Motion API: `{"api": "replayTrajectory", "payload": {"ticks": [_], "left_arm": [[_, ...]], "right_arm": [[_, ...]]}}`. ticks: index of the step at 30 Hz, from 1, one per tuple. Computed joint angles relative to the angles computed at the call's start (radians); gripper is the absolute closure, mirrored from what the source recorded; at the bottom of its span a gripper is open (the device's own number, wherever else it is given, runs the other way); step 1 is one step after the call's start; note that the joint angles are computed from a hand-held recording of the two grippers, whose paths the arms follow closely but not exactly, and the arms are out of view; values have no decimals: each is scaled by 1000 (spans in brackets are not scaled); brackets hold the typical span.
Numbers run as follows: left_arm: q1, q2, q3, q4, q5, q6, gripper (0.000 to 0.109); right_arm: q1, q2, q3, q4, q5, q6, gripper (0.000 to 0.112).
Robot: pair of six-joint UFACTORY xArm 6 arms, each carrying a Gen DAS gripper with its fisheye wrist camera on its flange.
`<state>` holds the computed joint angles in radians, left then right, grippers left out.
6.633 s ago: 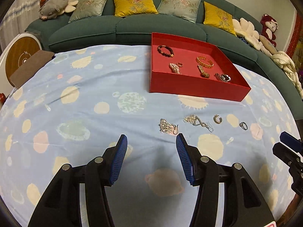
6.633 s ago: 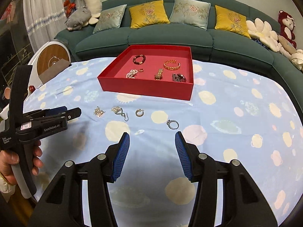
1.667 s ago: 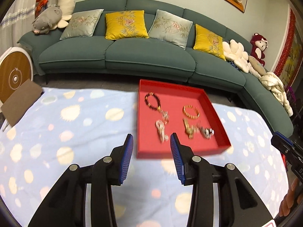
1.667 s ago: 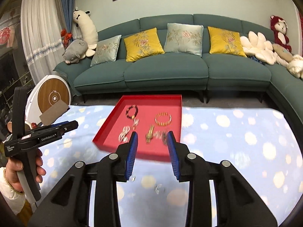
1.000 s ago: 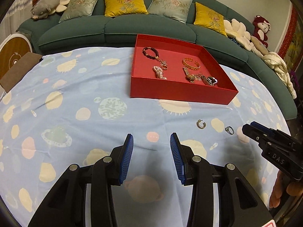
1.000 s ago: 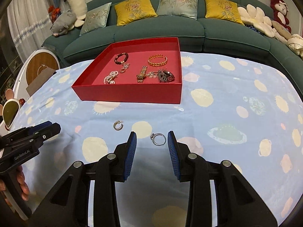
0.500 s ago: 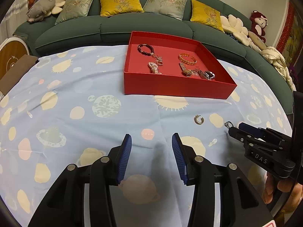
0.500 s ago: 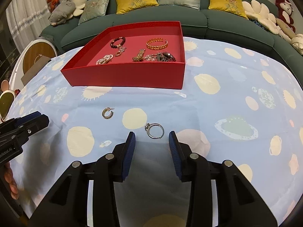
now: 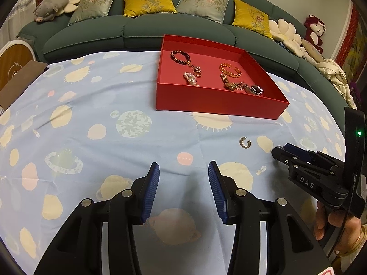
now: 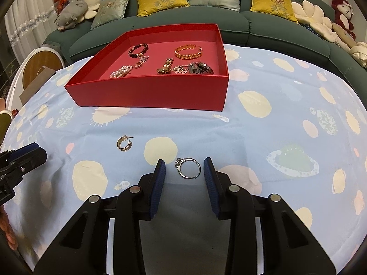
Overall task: Organize jewelry
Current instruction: 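Lower the right tool onto the silver ring and close it, then grasp the gold hoop earring with the left tool while the right tool holds the ring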
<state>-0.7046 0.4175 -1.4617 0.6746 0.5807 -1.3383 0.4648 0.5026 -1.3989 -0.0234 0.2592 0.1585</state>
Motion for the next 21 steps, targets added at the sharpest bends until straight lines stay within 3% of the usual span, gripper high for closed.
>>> {"api": "replayTrajectory", "payload": {"ticks": [2,11,13,16,21], "left_arm": [[1,0,1,-2,-2,4,66],[-7,29,-29,-22,-42,49,66],[-8,50,-54,-35,-53,75,61],[-6,99,-111,-67,-83,120,61],[-19,212,-273,-81,-42,195,61]], "right_arm": [[2,2,-3,-1,2,-6,90],[3,-25,24,52,0,-54,91],[1,-39,38,67,-8,-67,91],[0,-61,59,110,-19,-106,91],[-7,-92,98,125,-34,-138,91]]}}
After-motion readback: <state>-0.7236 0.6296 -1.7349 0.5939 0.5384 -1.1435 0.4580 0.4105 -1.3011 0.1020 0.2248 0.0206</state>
